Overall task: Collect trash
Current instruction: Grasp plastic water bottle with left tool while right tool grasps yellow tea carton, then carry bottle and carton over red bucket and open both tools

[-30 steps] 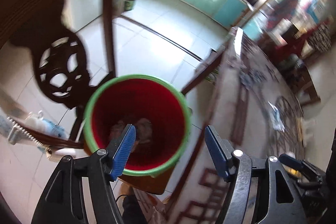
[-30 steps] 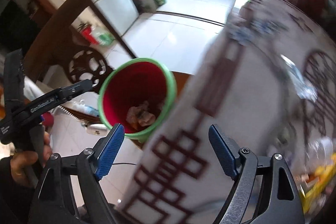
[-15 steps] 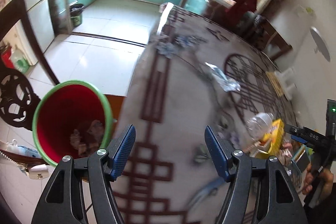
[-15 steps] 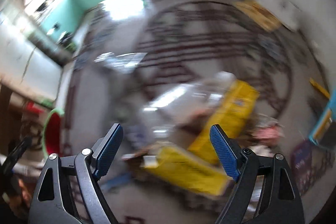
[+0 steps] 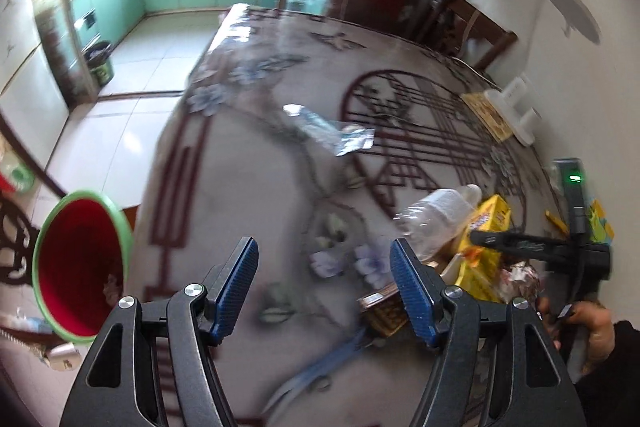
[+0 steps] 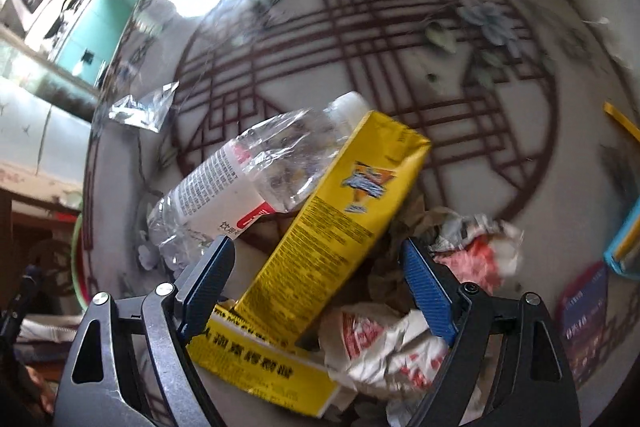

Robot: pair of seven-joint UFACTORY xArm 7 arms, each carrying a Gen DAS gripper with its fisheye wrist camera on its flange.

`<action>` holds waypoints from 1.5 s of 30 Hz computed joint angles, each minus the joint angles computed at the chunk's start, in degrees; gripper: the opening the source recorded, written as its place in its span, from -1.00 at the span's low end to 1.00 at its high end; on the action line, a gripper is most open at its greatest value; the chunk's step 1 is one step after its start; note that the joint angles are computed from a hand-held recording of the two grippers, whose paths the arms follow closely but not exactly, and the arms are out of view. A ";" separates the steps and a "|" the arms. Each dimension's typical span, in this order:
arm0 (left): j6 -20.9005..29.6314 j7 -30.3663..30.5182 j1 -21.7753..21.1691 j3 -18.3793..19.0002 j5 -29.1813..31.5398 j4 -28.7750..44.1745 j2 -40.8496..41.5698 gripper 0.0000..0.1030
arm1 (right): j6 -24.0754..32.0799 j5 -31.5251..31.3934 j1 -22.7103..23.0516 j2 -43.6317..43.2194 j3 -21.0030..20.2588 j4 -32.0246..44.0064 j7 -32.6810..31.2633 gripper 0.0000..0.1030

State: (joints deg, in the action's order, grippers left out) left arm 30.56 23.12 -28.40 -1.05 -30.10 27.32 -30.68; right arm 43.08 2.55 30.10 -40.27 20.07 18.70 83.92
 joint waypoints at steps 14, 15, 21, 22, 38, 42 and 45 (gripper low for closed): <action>-0.61 5.92 -5.79 -8.76 4.82 14.65 19.92 0.31 | 2.00 1.52 4.94 -24.42 -0.90 -10.81 -2.01 -0.31; -0.46 4.41 -5.21 -9.70 5.68 16.29 22.09 0.31 | 3.63 1.54 5.33 -26.52 -0.79 -11.03 -1.88 -0.31; 4.13 -5.82 -2.82 -13.02 7.58 26.12 34.27 0.31 | 5.13 1.38 4.70 -28.84 -1.78 -10.99 -4.31 -0.31; 4.48 -8.20 -2.86 -13.39 9.95 27.38 36.11 0.31 | 4.29 1.44 4.29 -28.21 -1.96 -10.93 -4.93 -0.31; -2.59 -8.44 -0.44 -15.13 4.21 22.51 30.53 0.10 | -2.54 -0.05 -0.71 -15.84 -1.41 -5.77 -10.59 -0.31; -4.67 -7.19 -1.46 -12.99 -1.06 17.25 22.21 0.10 | -2.57 -2.05 -2.09 -12.62 0.37 -1.99 -11.33 -0.31; -5.31 -6.40 -2.83 -10.45 -2.87 13.53 16.02 0.10 | -1.05 -4.24 -3.27 -10.72 2.10 1.31 -11.83 -0.31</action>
